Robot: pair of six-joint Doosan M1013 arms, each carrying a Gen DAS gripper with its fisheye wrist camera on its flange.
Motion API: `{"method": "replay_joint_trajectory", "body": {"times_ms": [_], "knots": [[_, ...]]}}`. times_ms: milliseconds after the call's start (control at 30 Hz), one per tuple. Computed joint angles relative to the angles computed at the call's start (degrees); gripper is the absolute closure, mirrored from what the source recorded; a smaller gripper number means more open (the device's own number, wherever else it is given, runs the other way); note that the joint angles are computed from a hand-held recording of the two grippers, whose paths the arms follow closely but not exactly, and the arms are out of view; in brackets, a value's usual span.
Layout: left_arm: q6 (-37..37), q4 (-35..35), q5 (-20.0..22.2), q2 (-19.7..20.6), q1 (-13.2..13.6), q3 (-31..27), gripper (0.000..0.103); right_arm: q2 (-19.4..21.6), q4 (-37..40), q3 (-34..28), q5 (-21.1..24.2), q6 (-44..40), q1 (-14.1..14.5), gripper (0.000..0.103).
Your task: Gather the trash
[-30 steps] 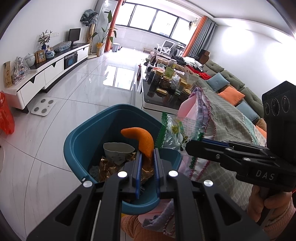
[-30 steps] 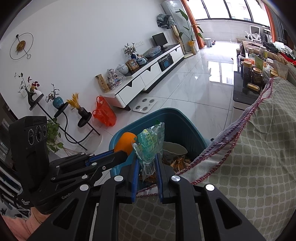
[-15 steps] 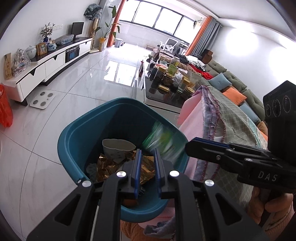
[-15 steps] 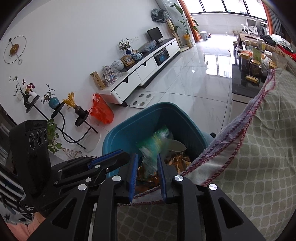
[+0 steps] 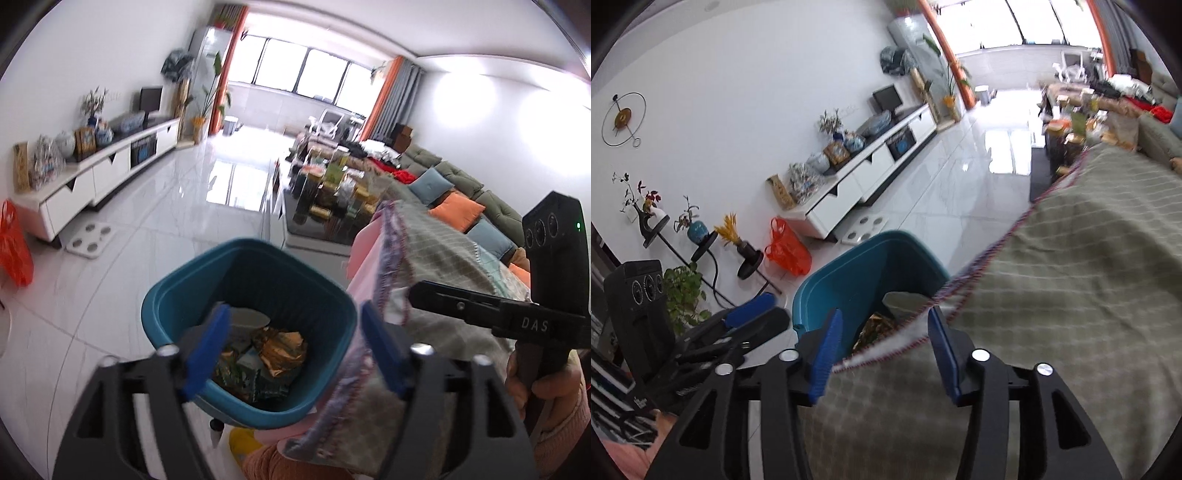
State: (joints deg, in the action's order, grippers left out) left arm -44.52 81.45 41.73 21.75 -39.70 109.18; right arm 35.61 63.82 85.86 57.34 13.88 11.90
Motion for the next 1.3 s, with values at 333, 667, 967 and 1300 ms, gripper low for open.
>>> {"method": "replay_joint_trajectory", "body": {"times_ms": [333, 667, 967, 1300], "knots": [[-1.49, 7.21, 5.04, 1.95, -4.40, -3.31, 0.004, -6.81, 17.16, 11.06, -8.65, -19.79, -6.16, 0.005], [1.22, 12.08, 5.50, 6.39, -6.54, -10.14, 0.004, -12.34, 43.82, 22.15, -21.26, -44.25, -11.38, 0.004], [2.98, 15.99, 5.47, 9.55, -7.63, -14.97, 0.004, -13.58, 64.39, 26.52, -24.15, -60.18, -14.17, 0.004], [9.05, 15.41, 8.52, 12.39, -9.22, -19.12, 0.003, -14.52, 77.95, 28.88, -24.21, -71.12, -15.12, 0.004]]}}
